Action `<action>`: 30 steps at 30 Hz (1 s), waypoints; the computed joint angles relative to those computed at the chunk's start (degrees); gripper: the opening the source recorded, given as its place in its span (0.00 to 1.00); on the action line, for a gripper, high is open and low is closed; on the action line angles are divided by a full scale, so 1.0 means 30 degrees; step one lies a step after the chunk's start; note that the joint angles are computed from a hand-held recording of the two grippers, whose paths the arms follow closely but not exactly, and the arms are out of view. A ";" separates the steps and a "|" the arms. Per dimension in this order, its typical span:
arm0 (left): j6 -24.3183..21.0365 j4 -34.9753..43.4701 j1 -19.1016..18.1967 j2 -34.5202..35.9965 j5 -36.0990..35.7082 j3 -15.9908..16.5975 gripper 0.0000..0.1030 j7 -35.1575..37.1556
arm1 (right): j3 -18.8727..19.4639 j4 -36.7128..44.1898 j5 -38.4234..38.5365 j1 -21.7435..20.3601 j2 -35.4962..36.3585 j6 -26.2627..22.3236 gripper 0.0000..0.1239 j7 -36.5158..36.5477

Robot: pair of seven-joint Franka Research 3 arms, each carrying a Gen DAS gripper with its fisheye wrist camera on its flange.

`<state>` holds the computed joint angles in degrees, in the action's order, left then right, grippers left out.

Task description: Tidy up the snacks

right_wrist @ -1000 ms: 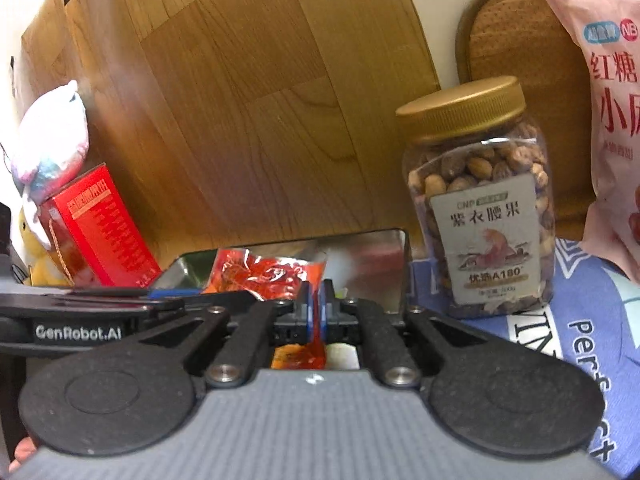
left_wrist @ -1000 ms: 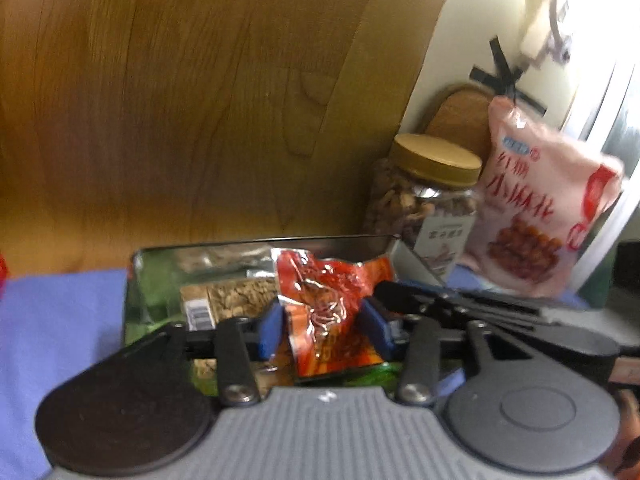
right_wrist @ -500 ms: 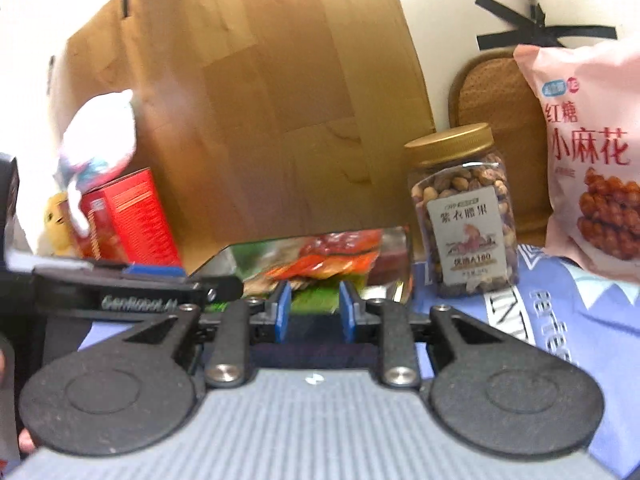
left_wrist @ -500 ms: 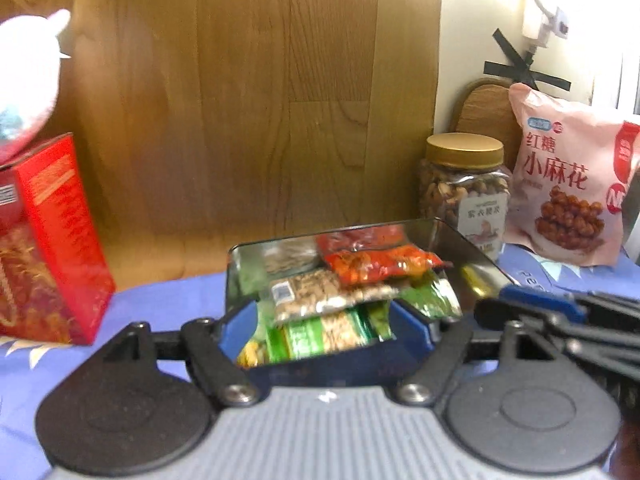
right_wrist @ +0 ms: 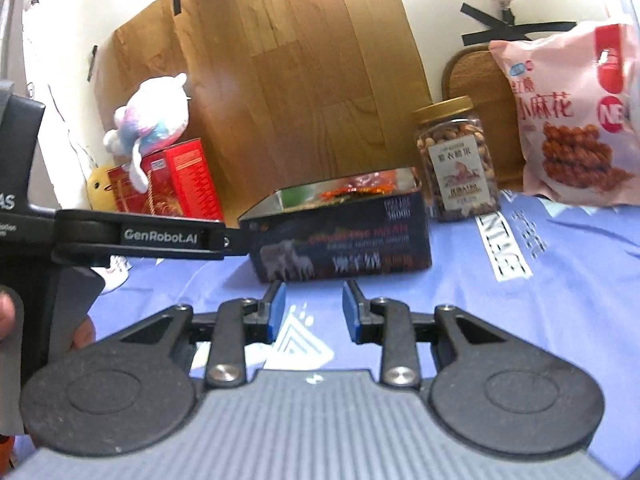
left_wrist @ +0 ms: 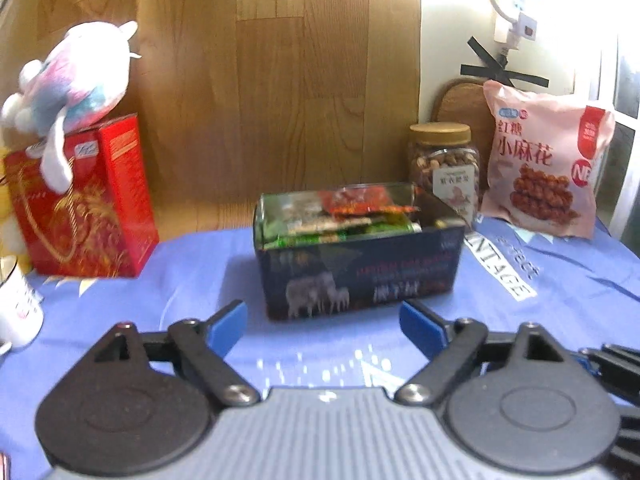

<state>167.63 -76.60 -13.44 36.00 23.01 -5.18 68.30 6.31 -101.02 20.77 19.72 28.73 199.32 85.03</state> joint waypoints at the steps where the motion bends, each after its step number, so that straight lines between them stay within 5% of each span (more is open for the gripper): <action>1: 0.0250 -0.0626 -0.0254 -0.0367 0.0249 0.0375 0.90 -0.0410 | 0.0186 -0.0681 0.0012 -0.0068 -0.0326 0.0429 0.30 0.0100; 4: 0.1104 -0.2559 -0.1211 -0.1517 0.1549 0.1777 0.96 -0.2111 | 0.0791 -0.2548 -0.0044 -0.0435 -0.1239 0.1570 0.40 0.0871; 8: 0.1817 -0.4493 -0.2451 -0.2660 0.3808 0.3540 1.00 -0.4945 | 0.0090 -0.4240 0.1176 0.0624 -0.2098 0.2909 0.40 0.0743; 20: 0.1190 -0.7074 -0.1921 -0.4523 0.7232 0.3023 1.00 -0.8520 | 0.0390 -0.6330 0.3188 0.1492 -0.2900 0.4445 0.54 0.2215; 24: 0.0886 -0.7318 -0.2470 -0.4857 0.9867 0.3743 1.00 -1.1223 | 0.0339 -0.6389 0.3134 0.1722 -0.3021 0.4406 0.60 0.2165; 30: 0.0411 -0.7683 -0.1699 -0.5269 1.1316 0.2812 1.00 -1.2135 | 0.0359 -0.6618 0.3188 0.1913 -0.3283 0.4805 0.69 0.2125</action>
<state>168.86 -99.65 -18.53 20.19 56.96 3.26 31.90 7.39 -120.88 30.33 25.47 18.88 213.73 91.41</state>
